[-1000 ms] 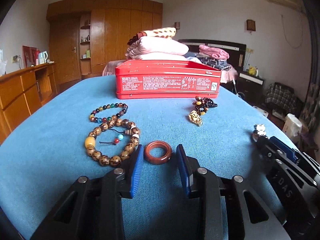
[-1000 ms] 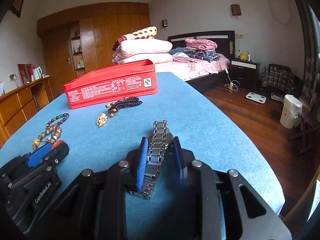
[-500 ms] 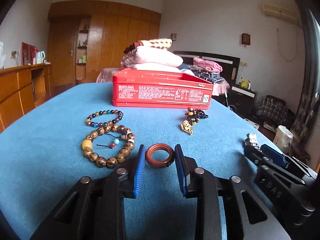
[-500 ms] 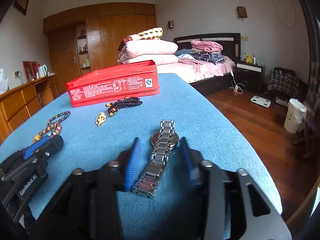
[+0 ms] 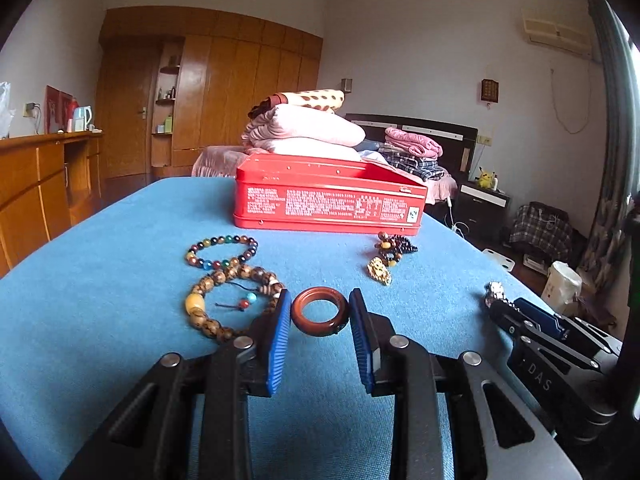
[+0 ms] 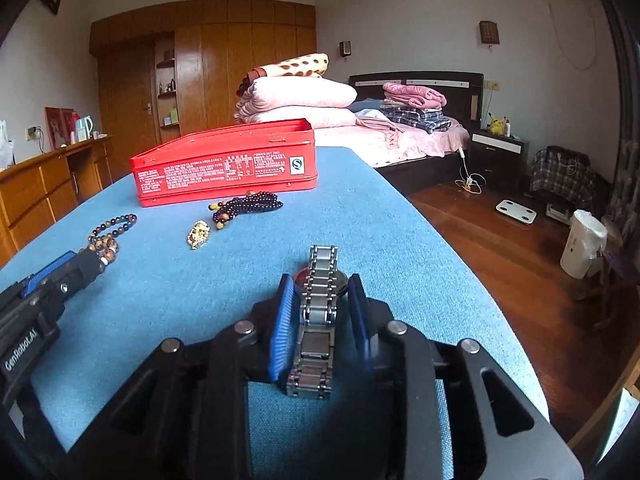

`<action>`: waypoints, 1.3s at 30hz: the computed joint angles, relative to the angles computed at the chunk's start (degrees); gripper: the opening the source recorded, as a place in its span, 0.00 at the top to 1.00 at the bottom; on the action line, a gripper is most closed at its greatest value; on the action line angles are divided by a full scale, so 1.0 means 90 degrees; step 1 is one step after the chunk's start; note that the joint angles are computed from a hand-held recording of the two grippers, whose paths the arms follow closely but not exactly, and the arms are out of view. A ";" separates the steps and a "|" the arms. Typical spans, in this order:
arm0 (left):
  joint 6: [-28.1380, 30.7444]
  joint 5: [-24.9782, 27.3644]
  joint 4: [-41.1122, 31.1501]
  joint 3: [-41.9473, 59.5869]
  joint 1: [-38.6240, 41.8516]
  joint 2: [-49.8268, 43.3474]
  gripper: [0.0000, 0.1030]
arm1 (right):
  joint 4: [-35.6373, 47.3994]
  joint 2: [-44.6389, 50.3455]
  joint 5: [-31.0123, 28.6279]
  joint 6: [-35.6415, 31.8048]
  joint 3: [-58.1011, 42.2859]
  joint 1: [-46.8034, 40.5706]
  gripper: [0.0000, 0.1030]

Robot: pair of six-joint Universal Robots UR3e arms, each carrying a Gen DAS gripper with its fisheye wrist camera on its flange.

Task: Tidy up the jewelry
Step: 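Grasp the red ring with the left tool while the right tool holds the watch, then carry the watch and ring over the red tin and open both tools inside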

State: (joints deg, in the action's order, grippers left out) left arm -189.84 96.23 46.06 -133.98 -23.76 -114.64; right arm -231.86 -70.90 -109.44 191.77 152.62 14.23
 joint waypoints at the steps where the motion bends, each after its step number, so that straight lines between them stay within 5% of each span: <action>1: 0.0011 -0.0051 -0.0039 -0.0023 0.0048 0.0085 0.72 | 0.0101 -0.0106 -0.0040 0.0000 -0.0006 0.0044 0.74; 13: 0.0005 -0.0743 -0.0626 -0.0144 0.0777 0.1209 0.72 | 0.1830 -0.1822 0.0568 -0.0079 -0.0390 -0.0056 0.74; 21: -0.0034 -0.1501 -0.2216 0.0879 0.1381 0.1861 0.72 | 0.2902 -0.2319 0.1070 -0.0440 -0.1442 -0.0258 0.75; 31: 0.0319 -0.1460 -0.3817 0.4578 0.1299 0.0021 0.72 | 0.4796 -0.1106 0.2264 -0.0976 -0.4631 -0.0994 0.75; 39: 0.0292 -0.1284 -0.6121 0.8237 0.1282 -0.2135 0.72 | 0.6078 0.0963 0.2428 -0.0840 -0.7451 -0.1176 0.75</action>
